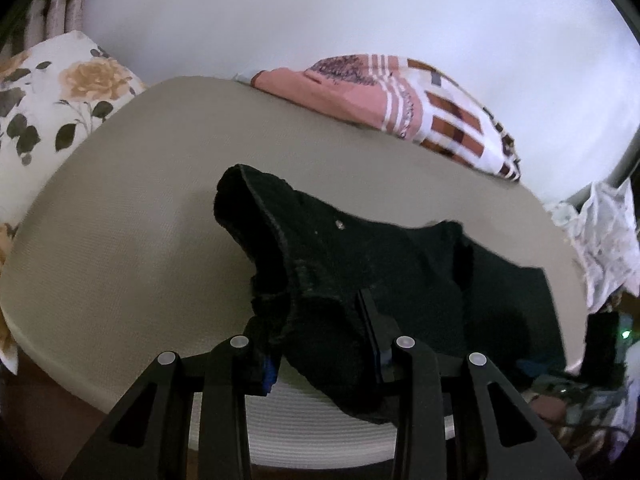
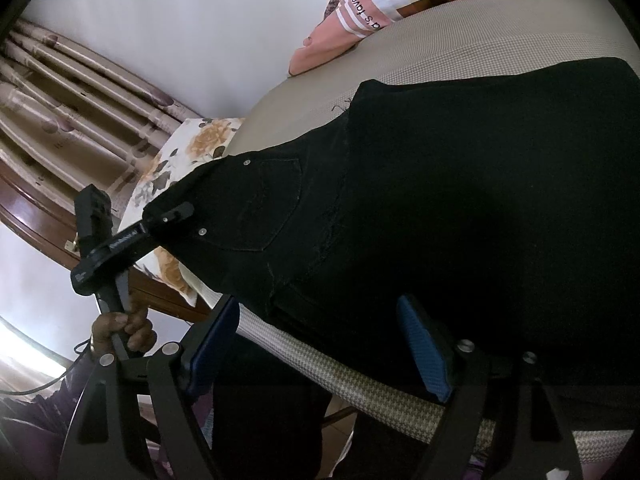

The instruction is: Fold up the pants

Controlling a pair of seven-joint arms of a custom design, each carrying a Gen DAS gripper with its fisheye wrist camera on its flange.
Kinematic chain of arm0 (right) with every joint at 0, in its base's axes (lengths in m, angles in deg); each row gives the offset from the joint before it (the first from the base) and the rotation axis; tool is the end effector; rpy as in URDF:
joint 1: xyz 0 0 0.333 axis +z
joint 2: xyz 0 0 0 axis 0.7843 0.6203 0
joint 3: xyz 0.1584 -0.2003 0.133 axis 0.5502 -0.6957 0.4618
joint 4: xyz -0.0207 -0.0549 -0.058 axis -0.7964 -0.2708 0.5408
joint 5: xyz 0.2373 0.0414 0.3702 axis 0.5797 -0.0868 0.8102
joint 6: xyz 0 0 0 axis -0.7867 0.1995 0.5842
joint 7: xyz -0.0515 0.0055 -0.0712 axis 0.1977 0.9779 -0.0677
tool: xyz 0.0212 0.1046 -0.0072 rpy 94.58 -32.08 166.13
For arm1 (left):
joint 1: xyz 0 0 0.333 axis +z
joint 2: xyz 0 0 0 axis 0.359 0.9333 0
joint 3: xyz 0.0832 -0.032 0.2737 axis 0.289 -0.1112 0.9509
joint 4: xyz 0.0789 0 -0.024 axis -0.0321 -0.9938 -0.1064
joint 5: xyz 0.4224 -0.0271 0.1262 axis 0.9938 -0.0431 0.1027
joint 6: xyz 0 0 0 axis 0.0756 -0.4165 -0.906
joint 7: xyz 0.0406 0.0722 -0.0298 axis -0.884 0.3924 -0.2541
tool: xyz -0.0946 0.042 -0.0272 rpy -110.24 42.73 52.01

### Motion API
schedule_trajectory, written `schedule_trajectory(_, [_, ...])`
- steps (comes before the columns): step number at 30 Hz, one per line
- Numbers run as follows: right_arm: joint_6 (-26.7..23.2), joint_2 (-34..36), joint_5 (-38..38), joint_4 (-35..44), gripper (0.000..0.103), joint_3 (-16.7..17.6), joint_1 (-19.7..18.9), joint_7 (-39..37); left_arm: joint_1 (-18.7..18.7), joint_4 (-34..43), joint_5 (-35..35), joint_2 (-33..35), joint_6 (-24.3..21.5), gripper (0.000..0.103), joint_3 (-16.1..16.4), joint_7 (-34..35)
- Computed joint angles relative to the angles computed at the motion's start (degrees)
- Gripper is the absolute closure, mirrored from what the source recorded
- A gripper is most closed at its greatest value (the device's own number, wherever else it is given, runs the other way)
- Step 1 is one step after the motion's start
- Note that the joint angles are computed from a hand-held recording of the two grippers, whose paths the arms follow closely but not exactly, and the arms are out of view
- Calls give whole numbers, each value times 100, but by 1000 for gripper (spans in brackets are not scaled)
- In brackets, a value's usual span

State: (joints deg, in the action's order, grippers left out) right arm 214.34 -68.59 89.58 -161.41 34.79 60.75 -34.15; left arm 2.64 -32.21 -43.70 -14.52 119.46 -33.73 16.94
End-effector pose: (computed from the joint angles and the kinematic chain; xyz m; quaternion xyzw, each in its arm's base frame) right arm 0.5894 0.0962 0.4555 -0.6826 0.5695 0.1452 0.4343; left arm 0.5753 -0.3567 0.5741 -0.7073 0.6122 -0.3266 0.1351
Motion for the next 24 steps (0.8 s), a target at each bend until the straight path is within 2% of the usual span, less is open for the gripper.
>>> schedule_trajectory(10, [-73,-80,424,-15,25,-134,-101,12,-170,613,-145,298,230,69,-49,189])
schedule_trajectory(20, [-242,-57,765,51,23,-305,-424,-8,-809,2431,-288,1525,103,69,6,949])
schedule_trajectory(24, [-436,-62,1034,61,23,-334,-469,-228,-1002,2784,-485,1813,133,69,80,1073])
